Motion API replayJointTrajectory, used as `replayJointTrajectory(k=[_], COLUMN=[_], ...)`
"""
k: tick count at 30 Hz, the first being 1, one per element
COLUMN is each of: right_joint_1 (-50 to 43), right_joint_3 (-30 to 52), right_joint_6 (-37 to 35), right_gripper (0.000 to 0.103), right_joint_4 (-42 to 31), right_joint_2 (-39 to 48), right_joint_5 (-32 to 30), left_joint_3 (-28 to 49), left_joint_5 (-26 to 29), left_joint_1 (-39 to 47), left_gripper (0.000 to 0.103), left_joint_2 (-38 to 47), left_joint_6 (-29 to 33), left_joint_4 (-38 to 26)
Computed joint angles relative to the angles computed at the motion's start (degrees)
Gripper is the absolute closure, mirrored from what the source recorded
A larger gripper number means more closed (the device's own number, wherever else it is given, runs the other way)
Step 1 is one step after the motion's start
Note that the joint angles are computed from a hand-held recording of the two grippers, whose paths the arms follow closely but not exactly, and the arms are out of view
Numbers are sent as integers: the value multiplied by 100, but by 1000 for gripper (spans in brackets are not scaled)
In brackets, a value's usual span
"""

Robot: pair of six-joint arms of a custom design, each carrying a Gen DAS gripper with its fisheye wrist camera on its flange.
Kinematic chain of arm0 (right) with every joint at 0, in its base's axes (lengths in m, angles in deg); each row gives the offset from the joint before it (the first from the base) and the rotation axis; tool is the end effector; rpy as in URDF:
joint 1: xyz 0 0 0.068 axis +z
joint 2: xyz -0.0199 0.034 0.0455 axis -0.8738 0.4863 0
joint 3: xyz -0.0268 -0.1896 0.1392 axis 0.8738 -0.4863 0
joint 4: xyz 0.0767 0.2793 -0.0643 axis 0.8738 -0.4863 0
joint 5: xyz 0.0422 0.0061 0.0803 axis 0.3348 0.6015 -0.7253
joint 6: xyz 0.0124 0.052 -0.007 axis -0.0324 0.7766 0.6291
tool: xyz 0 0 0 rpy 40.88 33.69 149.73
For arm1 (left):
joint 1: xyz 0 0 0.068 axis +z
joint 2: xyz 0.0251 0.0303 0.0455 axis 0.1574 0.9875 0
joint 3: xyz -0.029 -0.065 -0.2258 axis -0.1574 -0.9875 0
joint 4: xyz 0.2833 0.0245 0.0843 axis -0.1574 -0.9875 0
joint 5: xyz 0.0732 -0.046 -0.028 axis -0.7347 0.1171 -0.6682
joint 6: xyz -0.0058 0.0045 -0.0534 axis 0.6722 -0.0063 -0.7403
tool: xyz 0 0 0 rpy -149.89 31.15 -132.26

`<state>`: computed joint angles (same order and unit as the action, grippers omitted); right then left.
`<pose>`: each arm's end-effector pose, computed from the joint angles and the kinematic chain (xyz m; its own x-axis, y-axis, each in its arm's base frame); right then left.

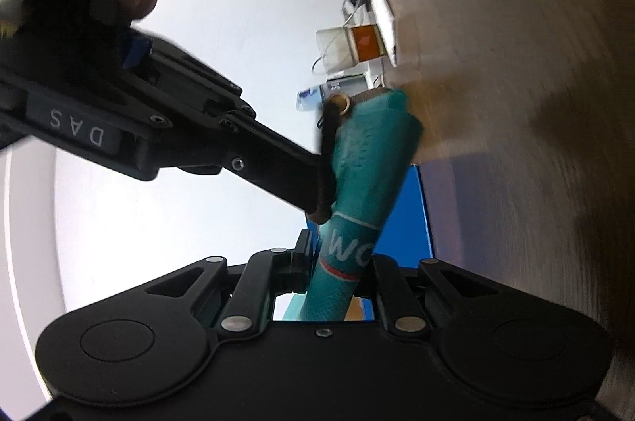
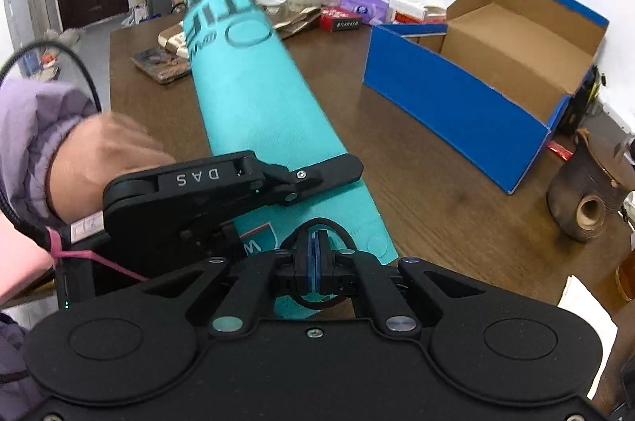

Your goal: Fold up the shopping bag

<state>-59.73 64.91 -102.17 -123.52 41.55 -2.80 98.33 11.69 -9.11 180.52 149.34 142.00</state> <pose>0.3201 0.0226 0.3003 -0.5117 -0.5433 -0.6655 -0.7115 0.7022 -0.0262 0.2540 -0.0873 0.0995 0.3515 0.9033 0.2461 -0.2818 -0.1485 0.9479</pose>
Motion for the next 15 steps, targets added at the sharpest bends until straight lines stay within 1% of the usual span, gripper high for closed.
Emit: replayJointTrajectory(k=[2,3,6,9,11,13,15], right_joint_1=[11,11,-13,-79,-191,-333,-431], right_joint_3=[179,202,175,88,44,-117,-407], right_joint_6=[-73,-105,-93,-12,-24,-37,122], right_gripper=[94,93,91,85,64,66,66], right_joint_4=[-245,-275,-196,-82,-126,-82,245], right_joint_2=[131,147,134,85,92,6,-211], right_joint_5=[135,172,97,-34,-264,-627,-875], left_joint_3=[-31,-48,-57,-48,13,35,75], left_joint_5=[44,29,-169,-351,-498,-617,-780], left_joint_1=[35,38,-21,-62,-87,-100,-147], left_gripper=[91,91,91,91,91,92,92], left_joint_2=[-112,-196,-347,-384,-410,-511,-594], left_joint_6=[40,24,-174,-339,-488,-606,-736], left_joint_4=[-84,-160,-315,-336,-332,-409,-487])
